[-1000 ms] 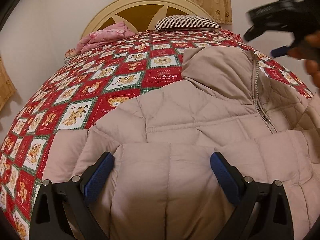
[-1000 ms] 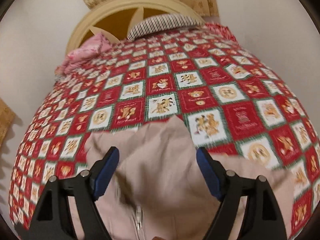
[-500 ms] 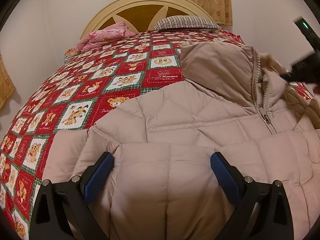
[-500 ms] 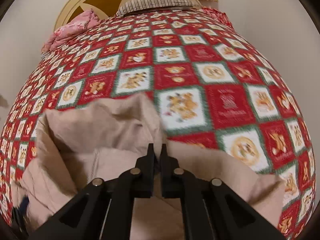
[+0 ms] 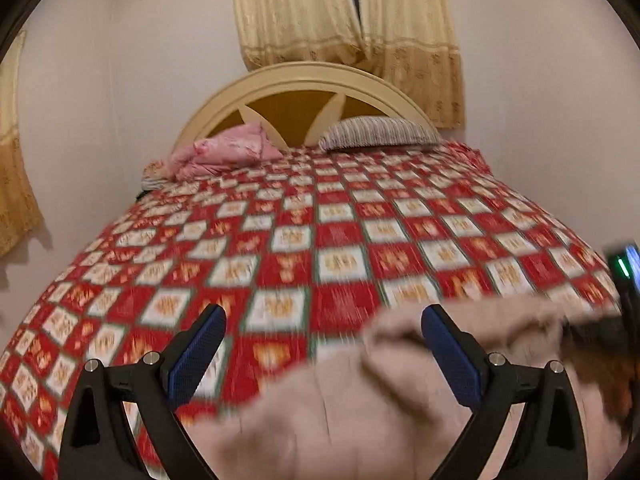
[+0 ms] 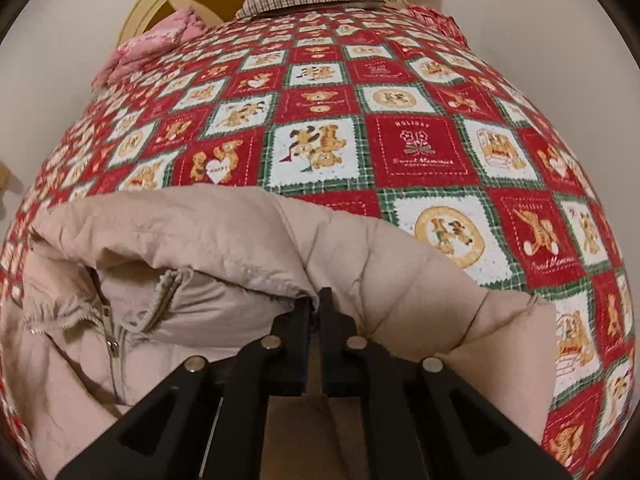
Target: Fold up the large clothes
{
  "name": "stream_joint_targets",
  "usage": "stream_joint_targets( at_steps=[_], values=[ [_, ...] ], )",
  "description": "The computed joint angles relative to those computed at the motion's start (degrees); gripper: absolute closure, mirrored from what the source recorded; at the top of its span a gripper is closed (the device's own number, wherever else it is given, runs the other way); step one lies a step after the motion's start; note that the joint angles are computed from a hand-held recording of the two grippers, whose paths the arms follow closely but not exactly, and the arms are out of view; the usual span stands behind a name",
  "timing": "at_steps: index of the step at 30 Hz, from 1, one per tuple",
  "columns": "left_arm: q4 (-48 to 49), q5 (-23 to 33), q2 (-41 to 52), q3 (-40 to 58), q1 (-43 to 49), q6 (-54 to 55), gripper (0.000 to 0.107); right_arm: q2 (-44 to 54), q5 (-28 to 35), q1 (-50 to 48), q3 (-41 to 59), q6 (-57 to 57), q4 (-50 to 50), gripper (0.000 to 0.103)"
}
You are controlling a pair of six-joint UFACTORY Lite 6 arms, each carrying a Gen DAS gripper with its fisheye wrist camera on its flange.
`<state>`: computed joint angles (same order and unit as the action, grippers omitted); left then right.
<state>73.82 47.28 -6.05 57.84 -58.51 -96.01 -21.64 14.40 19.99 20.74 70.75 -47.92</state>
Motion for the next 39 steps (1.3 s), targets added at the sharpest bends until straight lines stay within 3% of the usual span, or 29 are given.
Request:
stream_joint_targets(
  at_steps=[3,6,9,13,14,15,18,20,22,23,25,28,31,33,36,39],
  values=[
    [-3.4,-9.0,11.7,11.3,9.8,6.2,0.008,0.2,1.8,1.6,-0.1,3.2,-3.5,0.099],
    [-9.1,-12.2,22.0,19.0,13.1,13.6,0.008,1.0,5.9,5.9,-0.5,10.3,-10.3,0.099],
    [-17.5,-8.6,29.3,20.3,10.3,24.3,0.008,-0.2,8.7,7.7,-1.1,9.9,-10.5,0.099],
    [-8.4,-5.3,27.2,11.6,4.7,15.5,0.008,-10.1,11.9,6.1,-1.6,-2.1,0.6,0.093],
    [-8.4,-5.3,26.9,11.3,4.4,15.3,0.008,-13.9,14.7,7.4,-1.0,-1.5,1.0,0.089],
    [-8.3,-5.2,26.8,11.3,4.3,15.5,0.008,-15.6,16.4,8.7,0.0,0.4,0.3,0.077],
    [-8.3,-3.7,27.9,12.8,3.6,16.6,0.008,-12.7,16.9,13.4,5.6,11.2,-6.8,0.052],
    [-5.4,-1.6,25.8,12.6,2.3,13.6,0.008,-2.2,9.5,12.5,12.3,12.7,-9.7,0.048],
    [-0.4,-2.3,21.0,10.9,1.8,7.3,0.008,9.6,5.2,11.3,19.0,11.2,-8.9,0.053],
    [1.7,-4.5,18.5,10.4,2.2,4.2,0.008,14.7,3.6,11.2,21.1,13.6,-11.1,0.060],
    [0.8,-14.4,16.1,11.3,5.1,3.0,0.008,19.5,4.3,12.8,22.6,19.9,-17.3,0.062],
    [-8.1,-26.8,21.4,15.2,9.6,8.8,0.008,21.4,4.7,15.0,20.0,29.1,-26.1,0.062],
    [-20.8,-26.7,30.1,19.3,11.2,19.9,0.008,19.8,1.8,13.2,15.4,37.7,-34.1,0.063],
    [-27.7,-30.9,32.9,18.1,13.6,24.4,0.008,19.7,-0.2,11.9,14.0,42.9,-39.2,0.063],
    [-25.1,-35.9,31.1,14.1,15.2,19.7,0.008,20.7,1.2,13.3,13.3,49.7,-46.0,0.063],
    [-21.1,-31.8,32.4,15.2,12.7,15.7,0.008,22.5,3.9,15.2,13.1,54.9,-50.5,0.063]
  ],
)
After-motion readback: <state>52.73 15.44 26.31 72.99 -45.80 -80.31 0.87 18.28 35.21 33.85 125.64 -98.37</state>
